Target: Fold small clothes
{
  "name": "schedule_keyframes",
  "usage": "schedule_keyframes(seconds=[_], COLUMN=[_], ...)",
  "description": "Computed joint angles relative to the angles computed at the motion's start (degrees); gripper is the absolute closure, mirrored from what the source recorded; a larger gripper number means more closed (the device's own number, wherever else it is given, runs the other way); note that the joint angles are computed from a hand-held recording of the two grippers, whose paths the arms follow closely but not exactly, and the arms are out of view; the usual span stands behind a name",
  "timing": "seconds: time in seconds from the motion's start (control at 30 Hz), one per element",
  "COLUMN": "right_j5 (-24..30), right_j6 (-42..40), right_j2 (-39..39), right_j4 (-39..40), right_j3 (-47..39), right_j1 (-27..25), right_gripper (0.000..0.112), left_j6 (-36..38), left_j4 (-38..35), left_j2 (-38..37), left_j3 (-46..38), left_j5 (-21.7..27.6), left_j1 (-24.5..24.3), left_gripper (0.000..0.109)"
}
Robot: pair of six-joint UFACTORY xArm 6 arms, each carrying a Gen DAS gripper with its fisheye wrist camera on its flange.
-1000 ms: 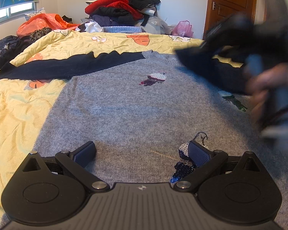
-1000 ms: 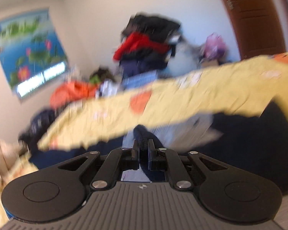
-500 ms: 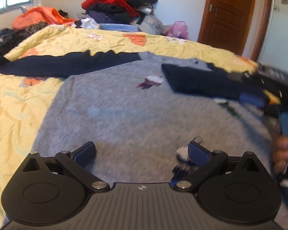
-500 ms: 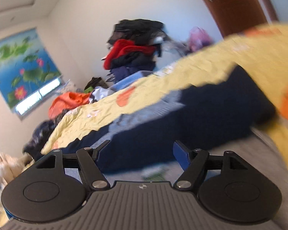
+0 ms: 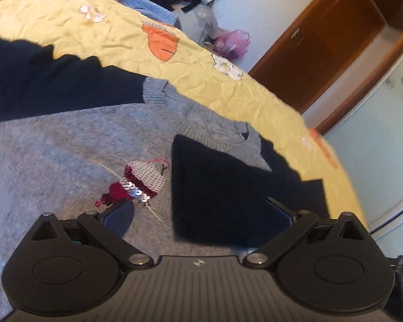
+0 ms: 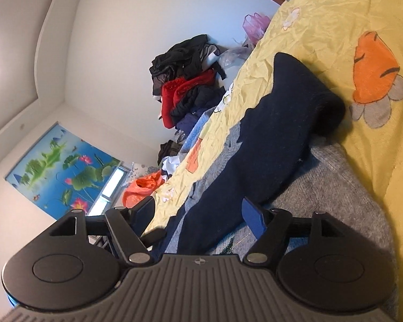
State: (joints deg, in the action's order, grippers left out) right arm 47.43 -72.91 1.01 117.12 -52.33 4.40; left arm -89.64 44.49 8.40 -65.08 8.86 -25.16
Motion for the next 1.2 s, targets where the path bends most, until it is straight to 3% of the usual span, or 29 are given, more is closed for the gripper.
schedule_keyframes(seconds=[0.03, 0.1, 0.17, 0.23, 0.5, 0.7, 0.8, 0.87, 0.93, 1.03, 1.1, 1.2], right_j5=[0.1, 0.6, 1.5, 2.1, 2.3, 1.5, 0.8, -0.8, -6.4, -14.7, -24.2, -39.8], right_j6=[0.0, 0.2, 0.2, 0.2, 0.1, -0.7, -1.2, -1.0, -2.1, -11.4, -11.7, -5.8], right_j2=[-0.2, 0.0, 0.2, 0.4, 0.5, 0.5, 0.4, 0.0, -1.6, -2.5, 0.3, 11.0], right_j4=[-0.1, -0.2, 0.2, 0.5, 0.7, 0.1, -0.1, -0.7, -1.0, 0.3, -8.1, -26.1], right_j3=[0.2, 0.1, 0.3, 0.4, 0.3, -0.1, -0.4, -0.5, -0.9, -4.6, -11.1, -21.4], right_j1=[-0.2, -0.5, -0.9, -1.2, -1.3, -0.8, -0.4, 0.1, 1.9, 5.5, 9.7, 16.1], right_gripper=[0.041, 0.041, 0.041, 0.041, 0.040, 0.037, 0.037, 0.037, 0.032, 0.025, 0.012, 0.018], left_j6=[1.7, 8.3, 9.7, 9.9, -3.7, -2.7, -10.1, -10.9, -12.5, -14.4, -16.2, -18.5], left_j4=[-0.3, -5.3, -5.0, -4.5, 18.9, 17.8, 25.7, 26.0, 26.4, 27.5, 28.3, 29.3], left_j2=[0.6, 2.2, 2.8, 2.8, -4.1, -6.0, -5.2, -4.8, -5.2, -5.8, -6.2, -6.8], left_j3=[-0.6, -2.6, -4.2, -5.2, -4.0, 2.7, 3.8, 3.5, 4.2, 5.1, 5.8, 6.6], left_j5=[0.2, 3.4, 6.1, 8.4, 19.0, 19.9, 20.7, 20.2, 17.8, 16.0, 14.7, 13.2], left_j1=[-0.3, -1.6, -2.2, -2.7, -3.7, -0.9, -1.6, -1.2, 0.0, 0.7, 1.2, 1.8], left_gripper=[0.050, 0.082, 0.083, 0.101, 0.102, 0.103, 0.103, 0.103, 0.103, 0.103, 0.102, 0.101])
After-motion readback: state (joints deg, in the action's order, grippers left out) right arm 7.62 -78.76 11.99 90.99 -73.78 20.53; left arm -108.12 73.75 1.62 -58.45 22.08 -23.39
